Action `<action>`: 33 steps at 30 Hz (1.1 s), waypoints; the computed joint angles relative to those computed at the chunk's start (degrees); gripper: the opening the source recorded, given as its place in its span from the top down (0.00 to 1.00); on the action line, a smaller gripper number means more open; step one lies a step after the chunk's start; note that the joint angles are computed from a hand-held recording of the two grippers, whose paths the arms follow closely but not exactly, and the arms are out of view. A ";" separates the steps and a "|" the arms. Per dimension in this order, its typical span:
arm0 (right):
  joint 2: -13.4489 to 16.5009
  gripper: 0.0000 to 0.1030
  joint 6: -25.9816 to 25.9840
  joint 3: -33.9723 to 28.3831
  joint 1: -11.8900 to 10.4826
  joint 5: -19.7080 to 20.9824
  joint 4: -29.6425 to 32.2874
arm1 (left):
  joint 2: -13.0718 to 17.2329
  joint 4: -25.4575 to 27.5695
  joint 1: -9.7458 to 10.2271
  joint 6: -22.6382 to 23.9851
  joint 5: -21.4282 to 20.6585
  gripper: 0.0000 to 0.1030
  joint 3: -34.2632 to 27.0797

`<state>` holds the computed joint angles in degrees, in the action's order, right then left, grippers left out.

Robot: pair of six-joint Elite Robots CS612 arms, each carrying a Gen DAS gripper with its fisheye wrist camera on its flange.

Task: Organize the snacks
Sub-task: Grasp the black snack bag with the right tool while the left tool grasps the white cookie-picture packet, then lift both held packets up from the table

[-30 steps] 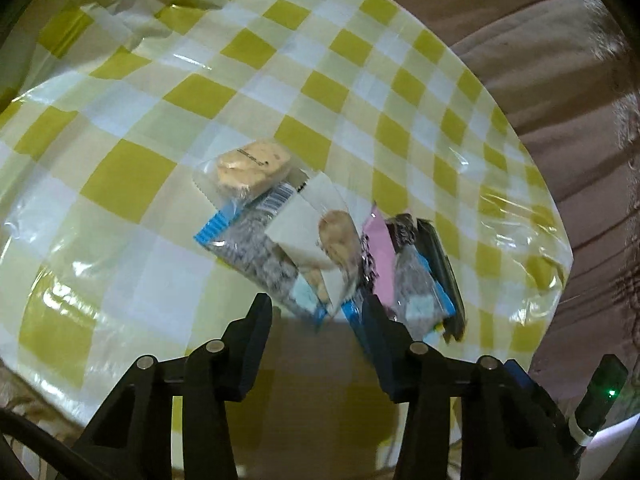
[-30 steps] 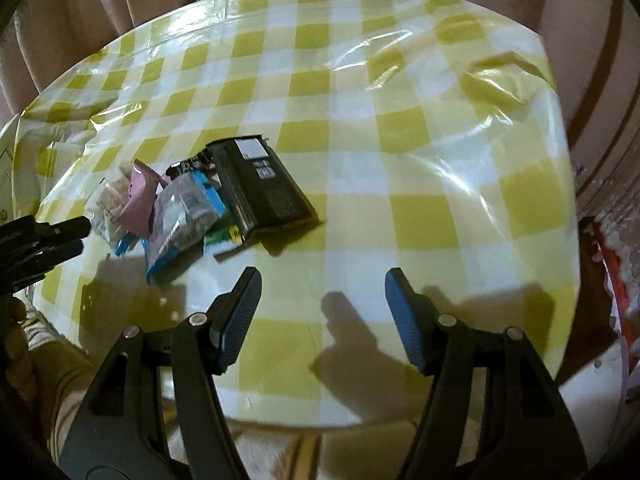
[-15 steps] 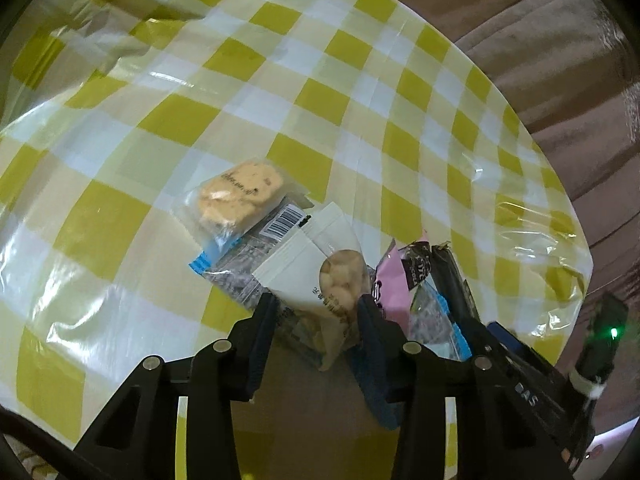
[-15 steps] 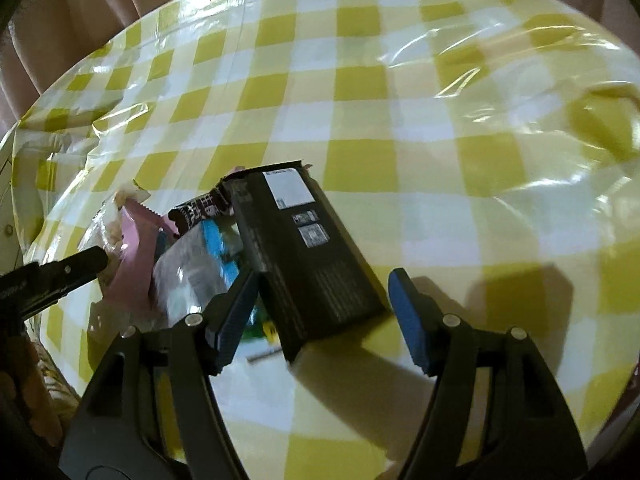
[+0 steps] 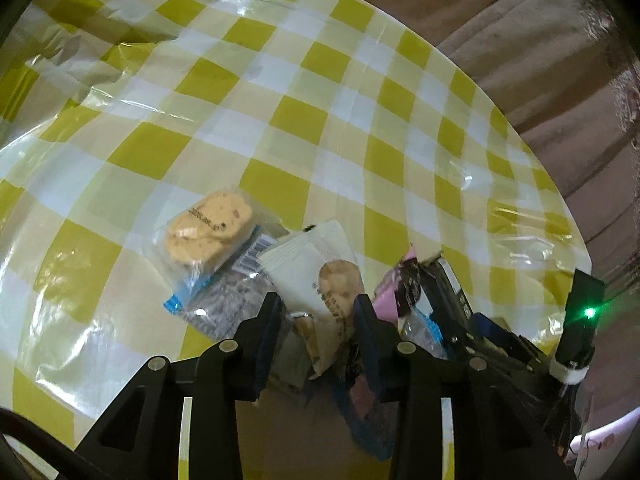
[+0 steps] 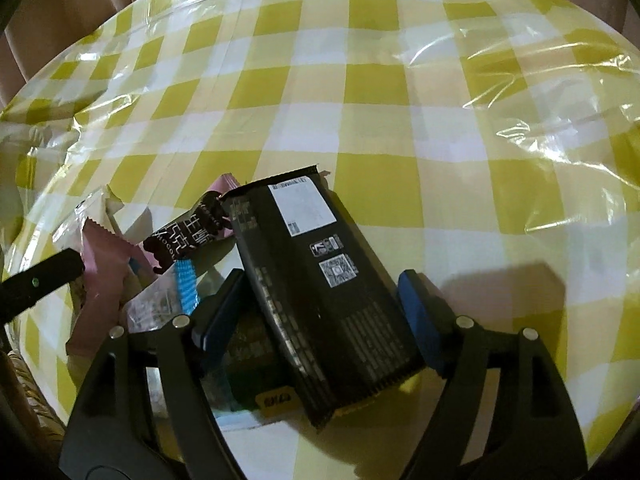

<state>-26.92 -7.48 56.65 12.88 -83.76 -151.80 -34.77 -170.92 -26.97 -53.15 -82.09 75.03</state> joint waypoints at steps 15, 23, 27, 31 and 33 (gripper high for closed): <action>0.00 0.43 0.15 0.57 0.16 -3.26 -2.92 | 0.69 -2.13 -0.34 5.49 1.01 1.00 -1.32; -1.14 0.47 2.73 2.74 -0.21 -3.77 -5.88 | 0.56 -2.79 0.22 1.71 0.54 0.86 -0.90; -1.27 0.47 2.82 3.25 -0.13 -4.07 -6.87 | 1.39 -0.56 0.40 3.01 1.39 0.64 -2.99; -1.89 0.47 3.47 4.65 -0.10 -4.94 -9.40 | 2.84 4.56 0.77 5.38 0.49 0.62 -6.70; -2.25 0.47 4.16 5.31 -0.20 -5.28 -10.64 | 3.54 7.04 0.78 6.96 0.21 0.62 -8.27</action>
